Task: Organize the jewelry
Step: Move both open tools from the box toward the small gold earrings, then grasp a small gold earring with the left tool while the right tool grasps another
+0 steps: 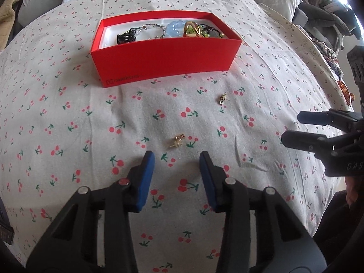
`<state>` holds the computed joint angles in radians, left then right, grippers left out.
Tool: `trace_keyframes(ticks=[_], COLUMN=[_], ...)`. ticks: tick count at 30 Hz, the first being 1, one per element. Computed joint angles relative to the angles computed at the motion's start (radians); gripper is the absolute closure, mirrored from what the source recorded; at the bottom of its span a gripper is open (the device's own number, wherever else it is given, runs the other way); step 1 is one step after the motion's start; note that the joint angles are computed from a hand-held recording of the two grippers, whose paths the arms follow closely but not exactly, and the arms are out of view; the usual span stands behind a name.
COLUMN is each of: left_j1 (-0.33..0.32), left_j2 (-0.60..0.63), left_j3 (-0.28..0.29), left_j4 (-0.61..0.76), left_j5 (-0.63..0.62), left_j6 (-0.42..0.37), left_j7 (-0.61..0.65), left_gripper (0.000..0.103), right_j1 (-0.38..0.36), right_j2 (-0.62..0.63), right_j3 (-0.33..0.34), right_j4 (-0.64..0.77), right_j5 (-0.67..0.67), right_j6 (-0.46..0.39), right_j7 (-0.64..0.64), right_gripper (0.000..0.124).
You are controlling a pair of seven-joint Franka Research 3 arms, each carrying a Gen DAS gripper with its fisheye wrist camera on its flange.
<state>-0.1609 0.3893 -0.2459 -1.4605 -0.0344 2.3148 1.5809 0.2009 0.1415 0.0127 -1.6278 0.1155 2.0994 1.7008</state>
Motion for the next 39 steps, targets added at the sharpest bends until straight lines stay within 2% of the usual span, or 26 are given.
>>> trace_keyframes(ticks=[8, 21, 30, 34, 39], left_j1=[-0.005, 0.004, 0.024, 0.04, 0.049], left_j2=[0.05, 0.025, 0.006, 0.003, -0.006], left_j3=[-0.008, 0.004, 0.016, 0.013, 0.014], left_j4=[0.062, 0.046, 0.035, 0.034, 0.023], left_j5=[-0.013, 0.002, 0.013, -0.013, -0.022], left_j6=[-0.019, -0.003, 0.009, 0.002, 0.002], left_j7=[0.001, -0.002, -0.02, -0.02, -0.015], left_gripper=[0.091, 0.092, 0.092, 0.092, 0.092], right_j1=[0.006, 0.013, 0.042, 0.057, 0.084], right_j2=[0.013, 0.04, 0.119, 0.183, 0.229], right_j3=[0.004, 0.002, 0.009, 0.01, -0.002], right_j4=[0.014, 0.042, 0.136, 0.214, 0.276], right_j5=[0.002, -0.006, -0.029, -0.018, -0.069], right_j6=[0.004, 0.01, -0.009, -0.055, -0.061], right_j7=[-0.016, -0.002, 0.006, 0.021, 0.05], right_gripper=[0.044, 0.044, 0.044, 0.047, 0.058])
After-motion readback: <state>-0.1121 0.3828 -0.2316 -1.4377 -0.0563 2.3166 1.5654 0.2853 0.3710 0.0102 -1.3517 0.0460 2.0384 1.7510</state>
